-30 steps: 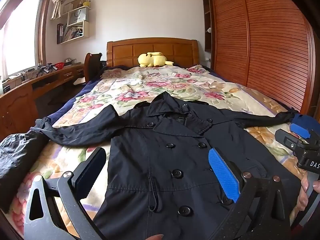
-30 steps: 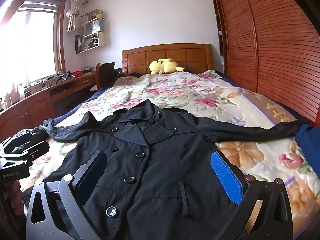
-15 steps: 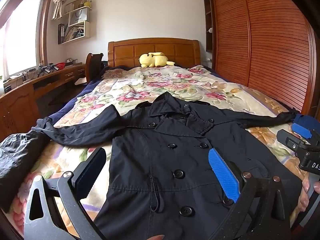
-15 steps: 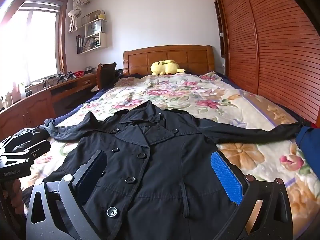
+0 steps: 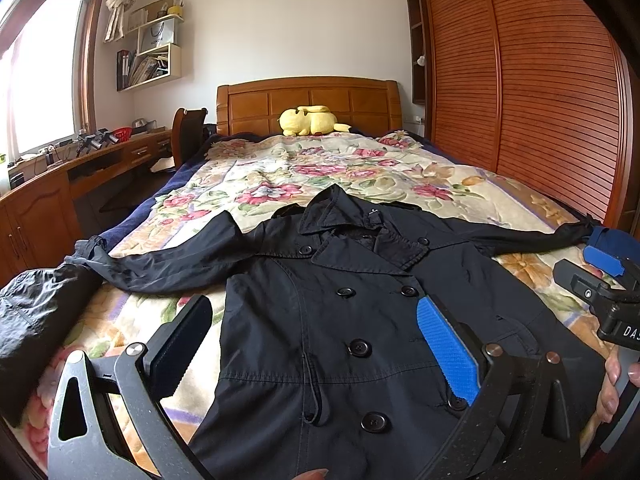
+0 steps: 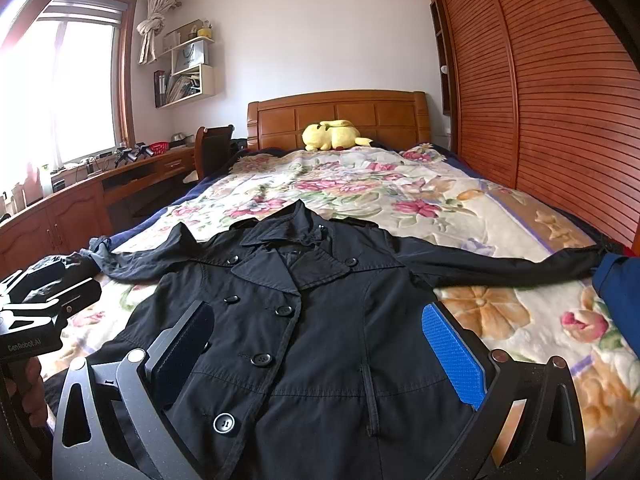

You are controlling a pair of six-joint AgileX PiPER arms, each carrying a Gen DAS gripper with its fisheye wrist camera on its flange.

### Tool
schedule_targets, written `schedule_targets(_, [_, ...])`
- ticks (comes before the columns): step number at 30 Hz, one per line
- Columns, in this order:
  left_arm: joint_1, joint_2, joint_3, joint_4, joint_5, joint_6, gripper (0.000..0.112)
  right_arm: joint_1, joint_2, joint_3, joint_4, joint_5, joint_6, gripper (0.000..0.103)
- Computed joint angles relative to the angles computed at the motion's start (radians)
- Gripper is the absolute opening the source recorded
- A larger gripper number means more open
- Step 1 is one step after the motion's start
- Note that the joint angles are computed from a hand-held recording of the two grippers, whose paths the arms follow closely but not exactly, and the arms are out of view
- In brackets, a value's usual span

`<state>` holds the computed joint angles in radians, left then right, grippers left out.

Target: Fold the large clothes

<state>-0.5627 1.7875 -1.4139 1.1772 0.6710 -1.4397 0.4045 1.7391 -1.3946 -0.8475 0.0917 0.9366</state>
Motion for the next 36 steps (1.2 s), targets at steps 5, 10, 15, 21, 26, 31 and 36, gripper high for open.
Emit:
schedule_targets(5, [-0.001, 0.0, -0.001, 0.001, 0.003, 0.0, 0.103, 0.0, -0.001, 0.002, -0.003, -0.002, 0.003, 0.103])
schedule_targets(10, [-0.002, 0.001, -0.001, 0.005, 0.004, -0.003, 0.103, 0.0, 0.0, 0.001, -0.004, -0.001, 0.004, 0.103])
schedule_targets(15, [-0.003, 0.002, -0.001, 0.005, 0.005, -0.003, 0.103, 0.001, 0.001, -0.001, -0.005, 0.0, 0.005, 0.103])
schedule_targets(21, [0.007, -0.014, 0.012, 0.004, -0.003, 0.003, 0.103, 0.0, 0.001, 0.0, -0.006, -0.002, 0.008, 0.103])
schedule_targets(26, [0.009, -0.011, 0.012, 0.009, -0.003, -0.001, 0.103, -0.001, 0.001, 0.001, -0.021, -0.002, 0.022, 0.103])
schedule_targets(31, [0.014, -0.009, 0.012, 0.01, -0.009, -0.001, 0.103, -0.001, 0.002, 0.001, -0.04, -0.004, 0.042, 0.103])
schedule_targets(36, [0.02, -0.01, 0.011, 0.007, -0.012, 0.007, 0.103, -0.001, 0.001, 0.002, -0.04, -0.004, 0.042, 0.103])
